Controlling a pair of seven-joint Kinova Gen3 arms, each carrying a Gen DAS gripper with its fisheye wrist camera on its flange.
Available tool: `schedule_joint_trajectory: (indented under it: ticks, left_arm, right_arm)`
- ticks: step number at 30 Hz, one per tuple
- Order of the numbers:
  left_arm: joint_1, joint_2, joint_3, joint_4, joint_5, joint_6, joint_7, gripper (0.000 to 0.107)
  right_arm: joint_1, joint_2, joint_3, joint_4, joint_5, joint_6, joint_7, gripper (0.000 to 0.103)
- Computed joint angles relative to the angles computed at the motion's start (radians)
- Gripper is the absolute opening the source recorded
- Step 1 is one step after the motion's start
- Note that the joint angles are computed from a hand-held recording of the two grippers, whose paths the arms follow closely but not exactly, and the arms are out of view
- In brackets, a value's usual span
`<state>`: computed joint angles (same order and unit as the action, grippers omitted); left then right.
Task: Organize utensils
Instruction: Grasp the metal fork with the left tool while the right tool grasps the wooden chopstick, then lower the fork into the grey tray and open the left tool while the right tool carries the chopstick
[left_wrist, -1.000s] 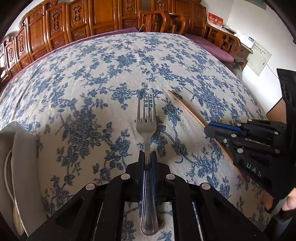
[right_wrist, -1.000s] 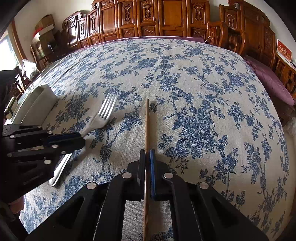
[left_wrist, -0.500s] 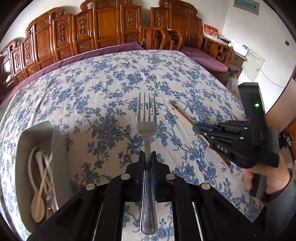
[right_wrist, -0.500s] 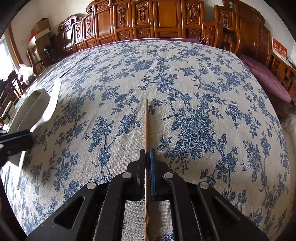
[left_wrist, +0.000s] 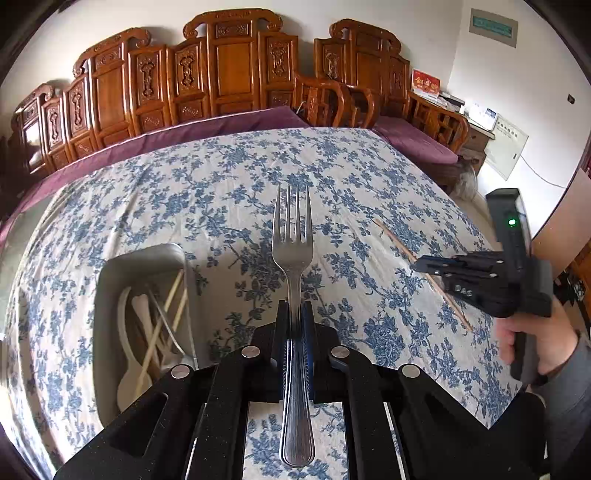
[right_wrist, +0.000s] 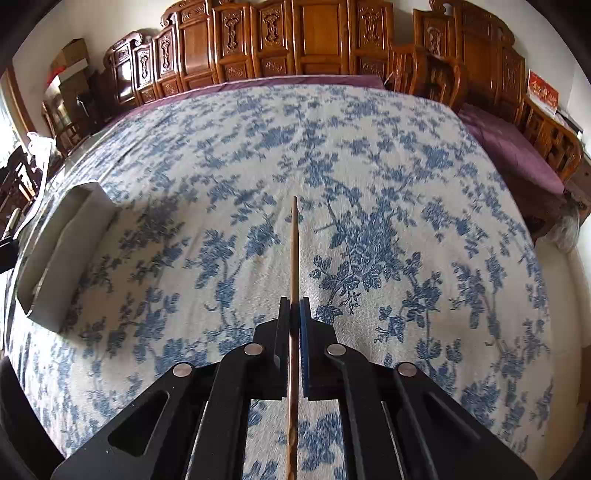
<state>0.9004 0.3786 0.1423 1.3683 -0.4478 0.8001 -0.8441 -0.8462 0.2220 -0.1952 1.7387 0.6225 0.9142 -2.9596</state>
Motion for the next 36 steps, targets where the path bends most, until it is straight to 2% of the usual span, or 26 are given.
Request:
schedule_joint_trajectory:
  ticks: [9,17,28,36]
  left_arm:
    - [-0.024,-0.059,0.004,0.064,-0.015,-0.007,0.018,0.006]
    - [-0.06,-0.103,0.019,0.115,-0.042,-0.003,0.029,0.006]
    - [-0.136,-0.114,0.015,0.171,-0.057,0.007,0.02,0.006]
    - [-0.207,-0.09,-0.001,0.209,-0.015,-0.045,0.001,0.006]
  right_arm:
    - [-0.078,-0.029,-0.043,-0.111,0.068,0.18,-0.02,0.006]
    - [-0.152,-0.003,-0.065,-0.239,0.124,0.285,-0.001,0.006]
    - [-0.242,0.096,-0.021,-0.417,0.132,0.307,0.091,0.006]
    - [-0.286,0.159,0.029,-0.516,0.106,0.306,0.158,0.006]
